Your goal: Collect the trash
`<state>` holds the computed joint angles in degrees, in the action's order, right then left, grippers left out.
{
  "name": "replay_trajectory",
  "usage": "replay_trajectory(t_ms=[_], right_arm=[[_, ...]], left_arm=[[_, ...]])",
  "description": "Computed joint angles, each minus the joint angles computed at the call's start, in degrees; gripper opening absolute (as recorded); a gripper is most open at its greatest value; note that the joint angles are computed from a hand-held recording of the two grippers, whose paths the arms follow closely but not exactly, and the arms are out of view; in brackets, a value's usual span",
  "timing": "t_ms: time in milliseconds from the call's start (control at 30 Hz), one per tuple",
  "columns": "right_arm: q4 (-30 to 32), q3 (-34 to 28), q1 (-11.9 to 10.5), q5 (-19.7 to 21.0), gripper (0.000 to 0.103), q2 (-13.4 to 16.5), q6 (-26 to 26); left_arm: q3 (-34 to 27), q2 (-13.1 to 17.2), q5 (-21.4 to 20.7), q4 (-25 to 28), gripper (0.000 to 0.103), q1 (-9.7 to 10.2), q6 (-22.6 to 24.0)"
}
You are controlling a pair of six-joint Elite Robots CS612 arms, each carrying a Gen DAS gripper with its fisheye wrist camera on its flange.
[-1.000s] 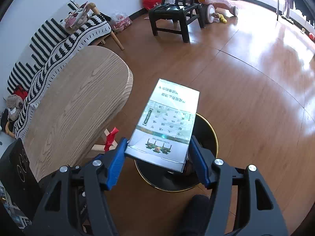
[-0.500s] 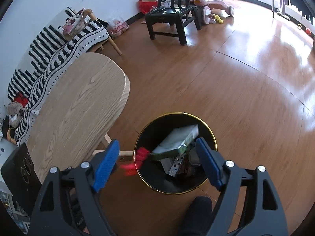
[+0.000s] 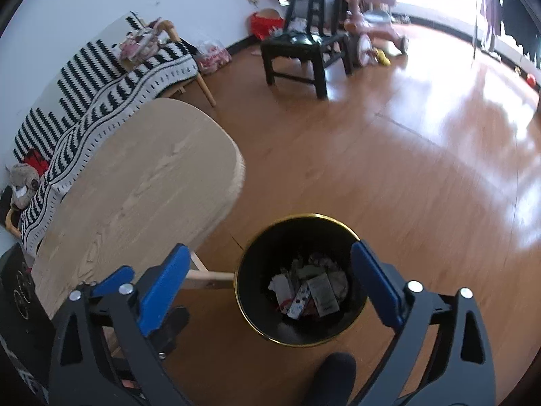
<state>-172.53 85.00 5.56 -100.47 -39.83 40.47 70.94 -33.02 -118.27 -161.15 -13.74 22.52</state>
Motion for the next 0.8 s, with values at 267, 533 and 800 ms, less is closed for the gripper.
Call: replay_trajectory(t_ms=[267,533,800], right_arm=[[1.9,-8.6,3.3,-0.1,0.096,2.8,-7.4],[7.9,-27.1,8.8,4.2,0.096,10.9,-19.6],[18.9,-50.0,14.0,8.6,0.096,22.2,-28.3]], left_arm=[[-2.7,-0.2,8.7,-1.8,0.095,4.59,-4.4],[-4.5,0.0,16.5,-4.3,0.095,11.87,-10.8],[-4.8,0.1,22.9,-5.6,0.095,18.35,-18.7]])
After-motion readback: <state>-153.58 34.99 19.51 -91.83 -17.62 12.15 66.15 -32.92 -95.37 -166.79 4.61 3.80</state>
